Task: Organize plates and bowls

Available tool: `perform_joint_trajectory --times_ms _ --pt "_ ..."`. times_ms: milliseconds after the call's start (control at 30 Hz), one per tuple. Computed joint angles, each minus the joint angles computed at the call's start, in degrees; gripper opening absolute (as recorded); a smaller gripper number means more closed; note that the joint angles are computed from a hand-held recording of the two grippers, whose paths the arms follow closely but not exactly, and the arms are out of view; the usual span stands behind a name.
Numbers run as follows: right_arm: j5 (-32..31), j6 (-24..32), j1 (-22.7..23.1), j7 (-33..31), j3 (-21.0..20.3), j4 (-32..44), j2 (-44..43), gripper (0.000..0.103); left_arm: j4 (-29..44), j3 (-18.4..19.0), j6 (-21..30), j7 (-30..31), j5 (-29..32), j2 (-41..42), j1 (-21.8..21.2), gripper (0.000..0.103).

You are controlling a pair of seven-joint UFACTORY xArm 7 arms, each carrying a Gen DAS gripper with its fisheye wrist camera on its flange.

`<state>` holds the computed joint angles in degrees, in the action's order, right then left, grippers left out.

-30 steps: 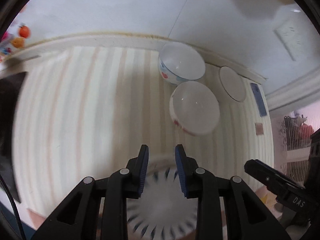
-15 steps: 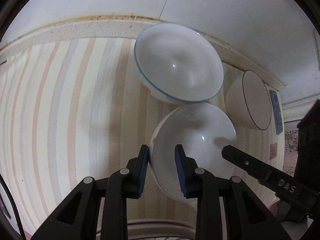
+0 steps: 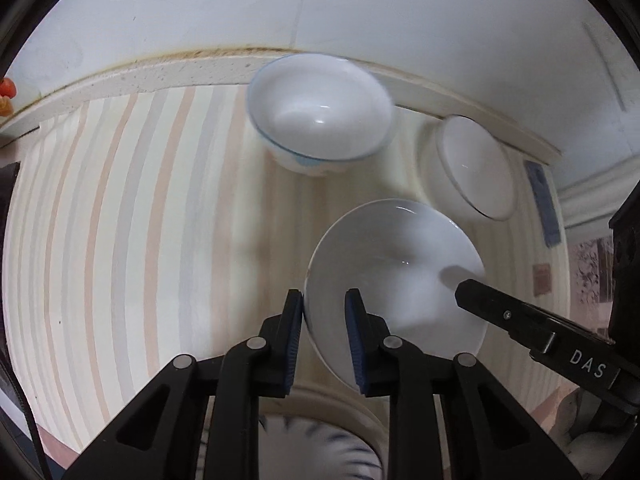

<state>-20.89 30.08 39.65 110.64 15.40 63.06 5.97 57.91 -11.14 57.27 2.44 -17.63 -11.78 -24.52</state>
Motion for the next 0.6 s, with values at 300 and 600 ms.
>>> perform_joint_trajectory --times_ms 300,600 --pt "-0.07 9.67 2.26 4.82 5.95 -3.82 -9.79 0.016 -5.3 -1.74 1.66 -0.73 -2.71 -9.73 -3.72 0.019" --pt "1.74 11.31 3.09 13.41 12.76 -9.44 -15.59 0.016 -10.09 -3.93 2.93 -2.98 -3.14 -14.4 -8.3 0.019"
